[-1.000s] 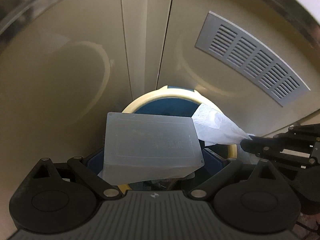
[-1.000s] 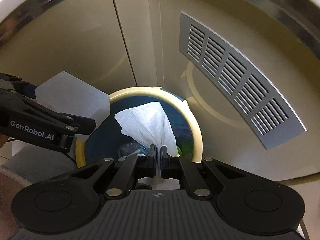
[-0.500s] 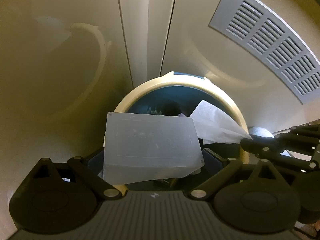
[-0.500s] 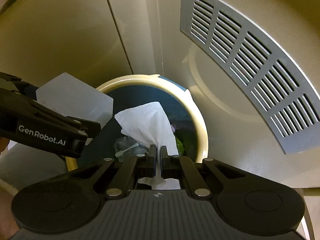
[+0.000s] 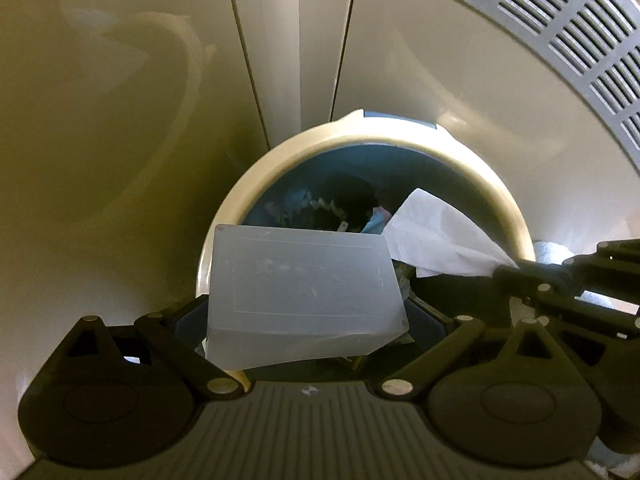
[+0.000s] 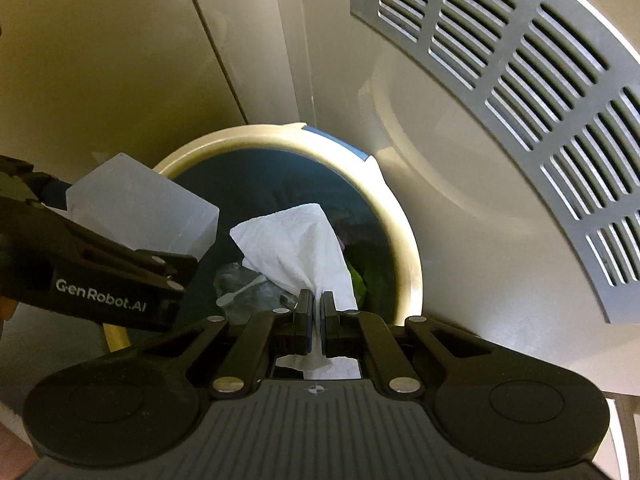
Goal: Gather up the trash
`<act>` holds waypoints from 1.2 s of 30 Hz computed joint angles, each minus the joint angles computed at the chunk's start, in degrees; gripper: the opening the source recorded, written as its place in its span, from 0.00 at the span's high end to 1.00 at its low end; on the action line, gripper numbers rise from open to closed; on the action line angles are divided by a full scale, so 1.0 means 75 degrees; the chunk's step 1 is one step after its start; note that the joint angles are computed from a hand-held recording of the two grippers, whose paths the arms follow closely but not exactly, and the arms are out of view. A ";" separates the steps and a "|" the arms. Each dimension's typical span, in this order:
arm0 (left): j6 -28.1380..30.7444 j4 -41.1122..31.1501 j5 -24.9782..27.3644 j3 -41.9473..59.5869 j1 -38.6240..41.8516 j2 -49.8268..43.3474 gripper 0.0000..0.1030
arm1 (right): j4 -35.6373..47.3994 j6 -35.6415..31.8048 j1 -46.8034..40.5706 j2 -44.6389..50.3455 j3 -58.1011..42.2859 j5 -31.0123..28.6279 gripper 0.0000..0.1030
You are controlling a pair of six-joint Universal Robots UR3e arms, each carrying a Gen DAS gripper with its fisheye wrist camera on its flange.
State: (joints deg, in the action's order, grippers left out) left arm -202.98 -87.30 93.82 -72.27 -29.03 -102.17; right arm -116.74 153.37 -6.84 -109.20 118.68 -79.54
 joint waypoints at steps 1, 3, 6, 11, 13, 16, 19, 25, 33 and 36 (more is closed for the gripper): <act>0.0013 0.0008 0.0010 -0.0003 -0.0010 -0.0040 0.03 | -0.0074 0.0001 0.0014 0.0056 0.0027 -0.0023 0.96; 0.0063 0.0022 -0.0005 -0.0015 -0.0019 -0.0117 0.02 | -0.0254 0.0022 0.0059 0.0188 0.0085 -0.0085 0.96; 0.0183 0.0184 -0.0134 -0.0095 0.0014 -0.0274 0.01 | -0.0147 -0.0043 -0.0024 0.0162 0.0066 -0.0099 0.96; 0.0372 -0.0210 -0.0318 0.0074 0.0054 -0.0375 0.00 | -0.0033 0.0096 -0.0174 0.0050 0.0026 -0.0027 0.72; 0.0458 -0.0360 -0.0460 0.0052 0.0138 -0.0343 0.00 | -0.0072 0.0105 -0.0257 -0.0086 0.0086 -0.0073 0.60; 0.0472 -0.0643 -0.0530 0.0114 0.0194 -0.0307 0.00 | 0.0401 -0.0069 -0.0622 -0.0396 0.0014 0.0243 0.47; 0.0491 -0.0675 -0.0417 0.0119 0.0101 -0.0199 0.00 | 0.0686 -0.0261 -0.0799 -0.0751 0.0014 0.0421 0.42; 0.0396 -0.0861 0.0043 0.0348 -0.0296 0.0139 0.00 | 0.1665 -0.0600 -0.1197 -0.1771 -0.0242 0.0789 0.40; -0.0007 -0.1340 0.0619 0.0665 -0.0833 0.0820 0.00 | 0.3719 -0.1731 -0.2335 -0.3494 -0.0809 0.1587 0.28; -0.0212 -0.1450 0.0733 0.0773 -0.1038 0.1061 0.00 | 0.4831 -0.2517 -0.3061 -0.4123 -0.1216 0.2048 0.23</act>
